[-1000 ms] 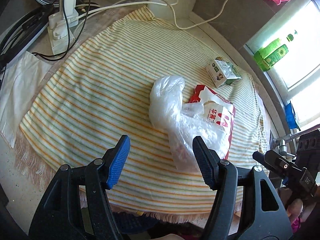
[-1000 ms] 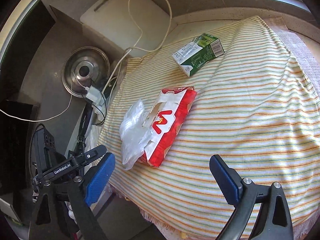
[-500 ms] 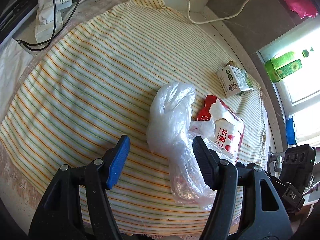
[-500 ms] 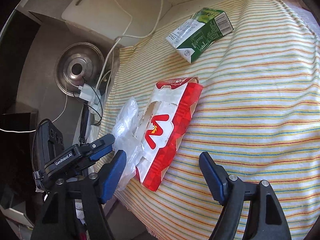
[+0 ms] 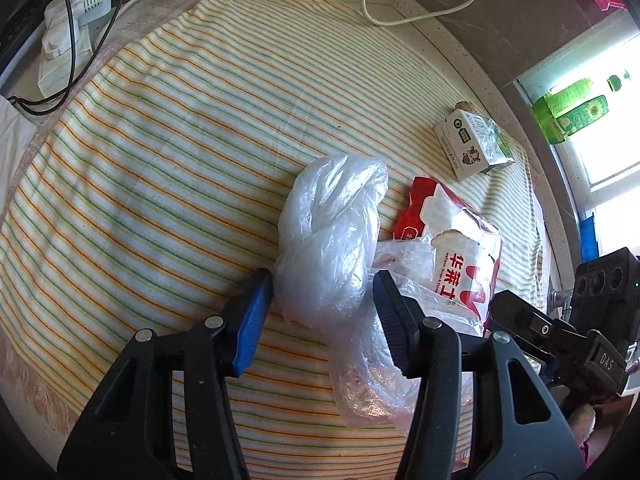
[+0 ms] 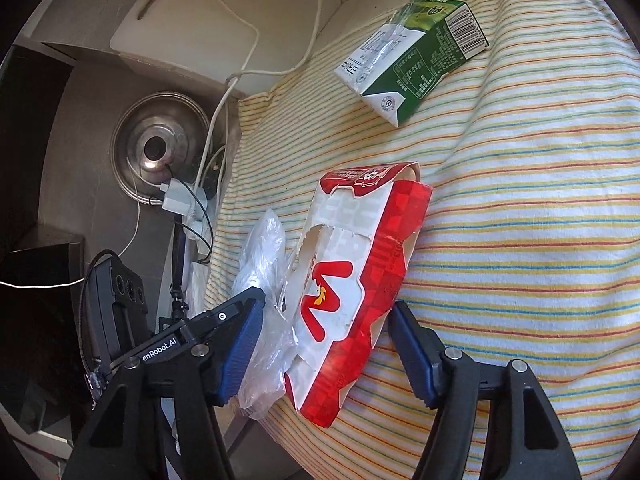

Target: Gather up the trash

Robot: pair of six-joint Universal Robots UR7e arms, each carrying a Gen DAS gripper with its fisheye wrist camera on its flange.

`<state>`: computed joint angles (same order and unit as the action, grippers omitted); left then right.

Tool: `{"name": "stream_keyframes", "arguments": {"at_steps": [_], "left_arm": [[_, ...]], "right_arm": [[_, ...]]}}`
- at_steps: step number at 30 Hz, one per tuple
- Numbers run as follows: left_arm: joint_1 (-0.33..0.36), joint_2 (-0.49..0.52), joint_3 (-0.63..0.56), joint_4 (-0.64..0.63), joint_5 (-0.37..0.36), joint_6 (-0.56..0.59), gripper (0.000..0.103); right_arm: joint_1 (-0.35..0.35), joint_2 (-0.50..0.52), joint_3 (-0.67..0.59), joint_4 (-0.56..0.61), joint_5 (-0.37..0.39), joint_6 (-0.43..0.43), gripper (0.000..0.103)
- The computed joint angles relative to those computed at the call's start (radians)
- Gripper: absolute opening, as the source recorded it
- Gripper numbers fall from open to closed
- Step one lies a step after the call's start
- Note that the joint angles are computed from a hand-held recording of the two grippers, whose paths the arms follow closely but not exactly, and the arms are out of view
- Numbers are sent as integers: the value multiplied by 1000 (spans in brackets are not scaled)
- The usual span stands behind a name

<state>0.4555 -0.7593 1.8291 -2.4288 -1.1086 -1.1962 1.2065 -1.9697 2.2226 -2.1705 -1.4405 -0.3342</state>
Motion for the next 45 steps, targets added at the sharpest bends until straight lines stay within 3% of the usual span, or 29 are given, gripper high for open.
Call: {"name": "stream_keyframes", "arguments": {"at_steps": [7,11,17,34,45], "left_arm": [[7,17,-12,-9,-2,26,40],[8,20,-17,-7,0,36,36],[-5,3,-6,4,22,34,32],[-87,-96,87,16,85,-19,31],[-136,-159,154,12,101,-56,31]], "right_arm": [[22,36,-6,-29,-12,58,67],[48,68,-7,-42,-67,94,43],[43,60,0,-55,-64,89,32],[70,-53,33,-66,-101,22,21],[46,-165,51,-26,-71,-8,17]]}}
